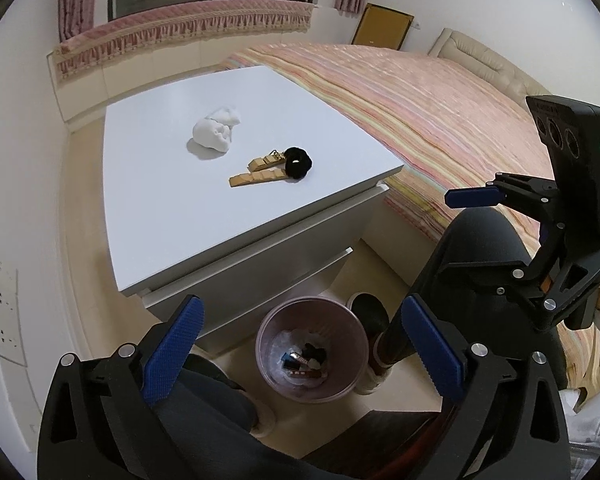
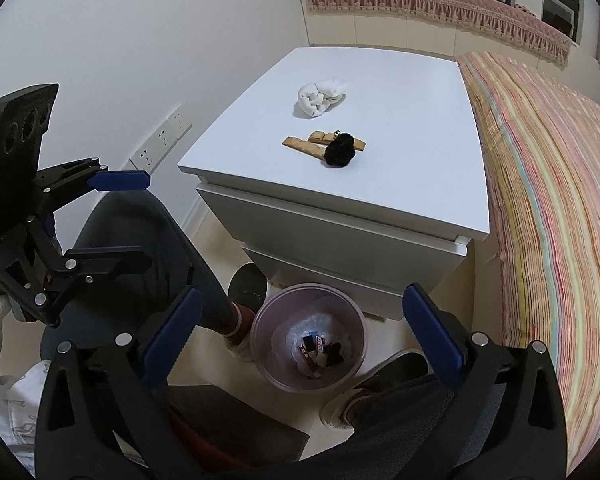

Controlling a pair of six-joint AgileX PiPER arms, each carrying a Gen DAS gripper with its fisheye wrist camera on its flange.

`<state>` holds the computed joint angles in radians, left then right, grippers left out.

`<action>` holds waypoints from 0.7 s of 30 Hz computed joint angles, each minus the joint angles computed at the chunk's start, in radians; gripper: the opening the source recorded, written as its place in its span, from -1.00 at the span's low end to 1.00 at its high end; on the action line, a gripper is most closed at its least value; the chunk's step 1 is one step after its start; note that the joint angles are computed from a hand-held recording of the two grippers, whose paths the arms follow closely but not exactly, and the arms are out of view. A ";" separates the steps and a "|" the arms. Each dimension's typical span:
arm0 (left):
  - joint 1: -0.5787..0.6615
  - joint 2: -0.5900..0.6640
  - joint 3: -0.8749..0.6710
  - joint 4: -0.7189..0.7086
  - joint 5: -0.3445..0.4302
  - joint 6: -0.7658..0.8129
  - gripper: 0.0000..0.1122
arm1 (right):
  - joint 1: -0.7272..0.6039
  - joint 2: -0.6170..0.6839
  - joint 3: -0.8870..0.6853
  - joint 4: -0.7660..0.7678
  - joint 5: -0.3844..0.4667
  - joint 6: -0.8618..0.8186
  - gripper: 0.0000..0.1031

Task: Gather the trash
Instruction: 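Move both tools toward the wooden clips and black pompom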

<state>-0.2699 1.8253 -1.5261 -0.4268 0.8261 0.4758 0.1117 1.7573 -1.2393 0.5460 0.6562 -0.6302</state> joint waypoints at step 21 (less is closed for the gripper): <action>0.062 0.327 -0.652 0.067 0.242 -0.121 0.70 | -0.008 0.204 -0.428 -0.100 0.163 0.098 0.92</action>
